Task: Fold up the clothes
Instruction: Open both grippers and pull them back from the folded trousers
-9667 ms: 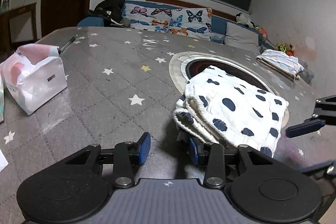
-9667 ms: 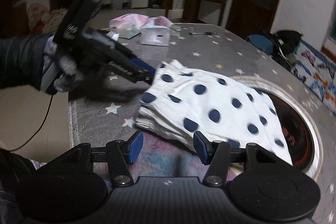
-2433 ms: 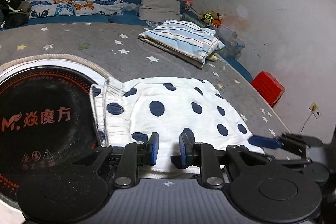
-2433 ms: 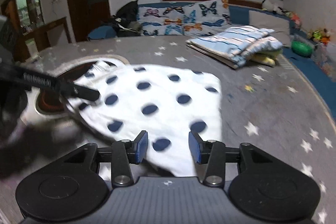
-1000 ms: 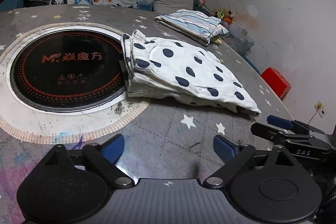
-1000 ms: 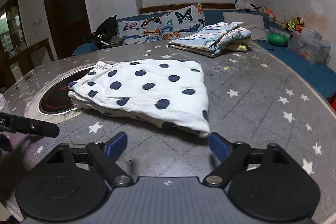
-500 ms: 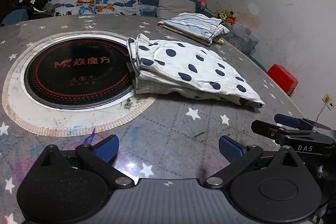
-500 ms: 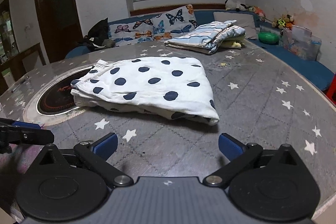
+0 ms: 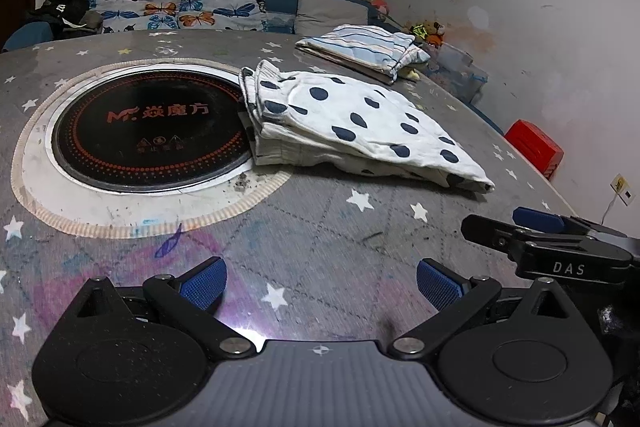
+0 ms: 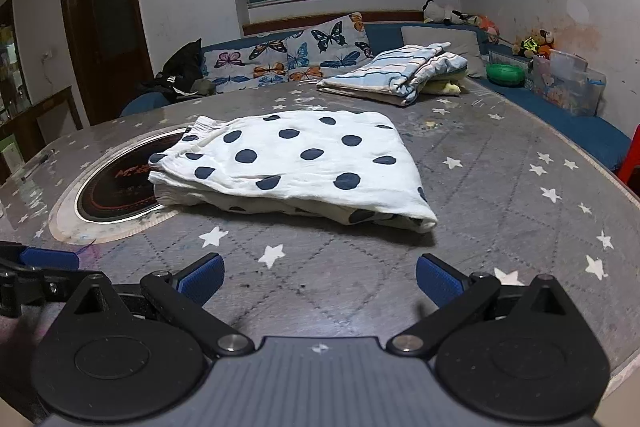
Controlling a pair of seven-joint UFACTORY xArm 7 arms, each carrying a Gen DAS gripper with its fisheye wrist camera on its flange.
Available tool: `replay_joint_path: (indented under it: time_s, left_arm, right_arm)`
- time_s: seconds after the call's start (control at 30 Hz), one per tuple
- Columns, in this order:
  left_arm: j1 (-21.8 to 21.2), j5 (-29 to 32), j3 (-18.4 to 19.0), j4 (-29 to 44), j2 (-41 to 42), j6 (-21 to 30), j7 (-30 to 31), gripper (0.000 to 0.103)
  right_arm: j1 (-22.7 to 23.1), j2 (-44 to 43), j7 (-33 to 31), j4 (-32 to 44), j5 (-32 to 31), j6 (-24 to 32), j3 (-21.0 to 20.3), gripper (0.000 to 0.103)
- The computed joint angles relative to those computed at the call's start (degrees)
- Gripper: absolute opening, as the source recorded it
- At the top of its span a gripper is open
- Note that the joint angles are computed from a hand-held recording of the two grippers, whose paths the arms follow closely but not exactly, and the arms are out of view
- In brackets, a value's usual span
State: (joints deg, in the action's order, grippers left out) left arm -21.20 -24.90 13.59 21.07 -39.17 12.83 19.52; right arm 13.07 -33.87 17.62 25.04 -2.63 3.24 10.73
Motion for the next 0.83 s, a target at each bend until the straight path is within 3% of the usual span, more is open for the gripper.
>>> replay_joint_path:
  time_s: [0.37,0.83]
  left_arm:
    - [0.4,1.2,-1.0,-1.3,-1.6,-0.2,-1.3,0.103]
    - [1.3,3.3,-2.5,-2.3,-2.6,-0.1,-4.2,0.103]
  right_arm:
    - [-2.7,-1.6,2.9,-0.6,-1.2,1.2,2.8,0.103]
    - [-2.2,-2.5,4.3,-1.2,-2.1,1.2,2.6,0.103]
